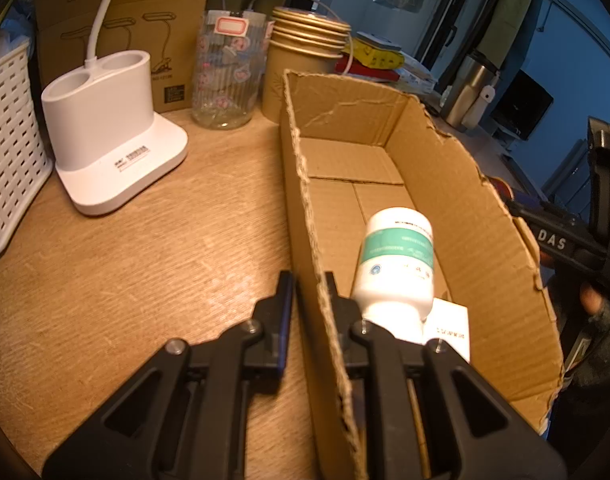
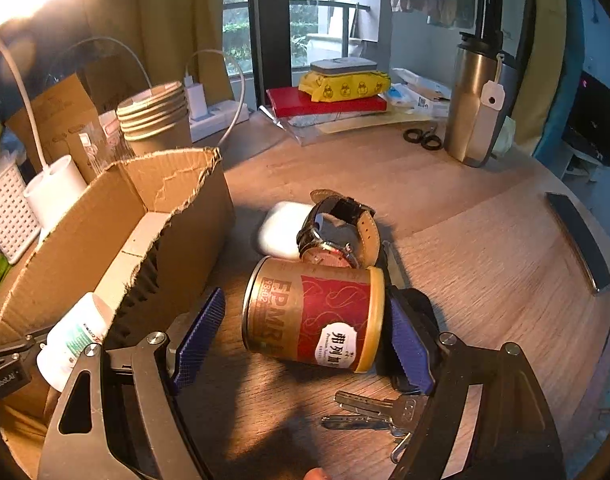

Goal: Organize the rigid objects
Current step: 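Close the right gripper around the red-and-gold tin can and lift it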

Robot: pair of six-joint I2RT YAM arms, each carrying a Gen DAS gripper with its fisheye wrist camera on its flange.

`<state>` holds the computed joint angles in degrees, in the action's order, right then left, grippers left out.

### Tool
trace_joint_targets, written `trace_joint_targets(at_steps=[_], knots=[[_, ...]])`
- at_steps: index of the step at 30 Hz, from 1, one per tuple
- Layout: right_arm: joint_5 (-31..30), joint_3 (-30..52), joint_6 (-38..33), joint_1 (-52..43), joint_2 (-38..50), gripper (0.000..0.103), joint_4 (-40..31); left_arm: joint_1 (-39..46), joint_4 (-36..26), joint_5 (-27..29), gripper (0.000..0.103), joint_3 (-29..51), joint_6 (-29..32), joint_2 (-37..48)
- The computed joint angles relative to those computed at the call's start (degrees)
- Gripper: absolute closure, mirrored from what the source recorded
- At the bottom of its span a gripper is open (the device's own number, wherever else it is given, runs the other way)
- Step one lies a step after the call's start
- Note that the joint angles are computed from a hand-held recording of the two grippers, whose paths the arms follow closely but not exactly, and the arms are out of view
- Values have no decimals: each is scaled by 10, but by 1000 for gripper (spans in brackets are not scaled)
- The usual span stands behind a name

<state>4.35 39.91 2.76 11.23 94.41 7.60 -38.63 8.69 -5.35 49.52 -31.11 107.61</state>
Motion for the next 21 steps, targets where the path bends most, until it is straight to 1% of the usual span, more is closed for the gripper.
trace_joint_targets(at_steps=[4, 9, 15, 21], knots=[[6, 2, 3, 2, 4, 22, -4, 0, 0, 0, 88, 0, 0, 0], [20, 3, 2, 6, 8, 31, -3, 0, 0, 0, 88, 0, 0, 0], [17, -1, 5, 7, 4, 32, -2, 0, 0, 0, 88, 0, 0, 0], [22, -11, 10, 9, -20, 33, -4, 0, 0, 0, 88, 1, 0, 1]])
